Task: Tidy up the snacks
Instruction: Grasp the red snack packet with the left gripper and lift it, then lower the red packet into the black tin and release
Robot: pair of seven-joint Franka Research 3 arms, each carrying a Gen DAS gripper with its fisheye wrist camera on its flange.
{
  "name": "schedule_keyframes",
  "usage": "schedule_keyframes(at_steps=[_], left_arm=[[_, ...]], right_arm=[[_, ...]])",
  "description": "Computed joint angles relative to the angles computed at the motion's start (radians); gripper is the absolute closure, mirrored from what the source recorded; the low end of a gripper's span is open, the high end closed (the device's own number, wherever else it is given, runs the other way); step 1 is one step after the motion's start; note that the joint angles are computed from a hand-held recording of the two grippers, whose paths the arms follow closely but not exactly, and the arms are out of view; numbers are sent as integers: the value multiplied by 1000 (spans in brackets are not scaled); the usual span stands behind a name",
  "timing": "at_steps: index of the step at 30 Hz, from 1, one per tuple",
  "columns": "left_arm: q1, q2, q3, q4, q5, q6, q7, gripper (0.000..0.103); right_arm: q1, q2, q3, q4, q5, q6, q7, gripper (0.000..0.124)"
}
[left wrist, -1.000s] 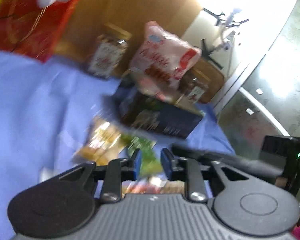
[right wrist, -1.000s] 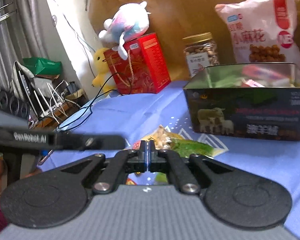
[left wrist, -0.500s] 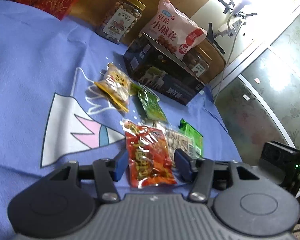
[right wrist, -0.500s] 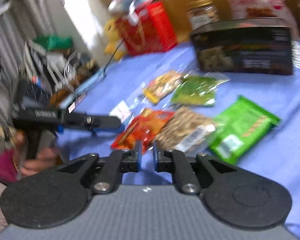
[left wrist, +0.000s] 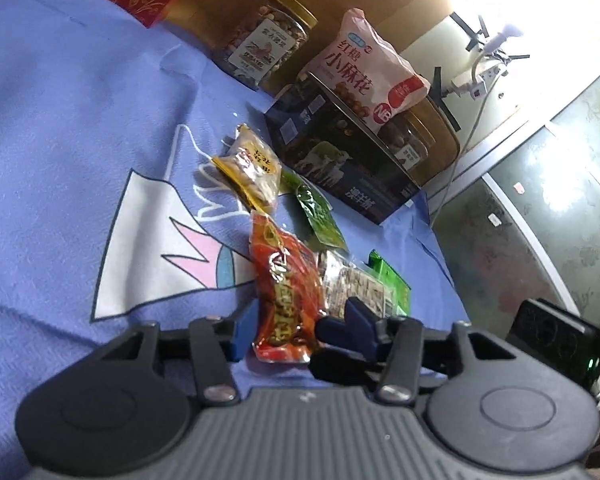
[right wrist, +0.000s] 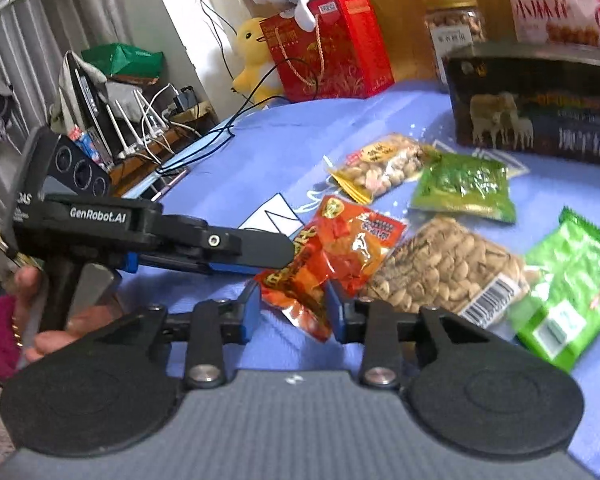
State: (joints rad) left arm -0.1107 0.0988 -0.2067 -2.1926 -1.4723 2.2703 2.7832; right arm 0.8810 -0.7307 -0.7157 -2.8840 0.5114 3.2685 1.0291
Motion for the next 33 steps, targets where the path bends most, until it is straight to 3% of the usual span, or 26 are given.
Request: schedule_keyframes(at_steps=[5,9,10,13,18,22,26,28,33], left_arm=[[2,-8,0,4,-28,-40,36,56],[-6,24,-6,47,8,-65,0,56],[-17,29,-13,53,22,-24,-10,56],[-43,59,-35,79,80,69,-35,83],[5,88,-37,110,58,-28,-72,85],[62,99,-23,119,4,-190,-88,85],[45,80,-28,140,18,-174,-75,85],[29,91,-36,182,33,-157,-71,85],[-26,179,-79,384,116,-76,-85,84]], right_arm=[[-28,30,31,-24,-51,55,-23,84],[-22,-12,-25,-47,-90,71,-11,84],[-24,-17,-28,-52,-92,79,0,84],[-39,-20,-19,-74,-112,113,39,84],[-82,11,32,-95,-157,155,102,84],[-56,-4,-22,-89,-208,158,147,79],[31,-98,-148,-73,-262,168,154,80],[55,-146,-184,-64,-278,182,132,89],[0,-53,-131,-22,-301,279,128,90]])
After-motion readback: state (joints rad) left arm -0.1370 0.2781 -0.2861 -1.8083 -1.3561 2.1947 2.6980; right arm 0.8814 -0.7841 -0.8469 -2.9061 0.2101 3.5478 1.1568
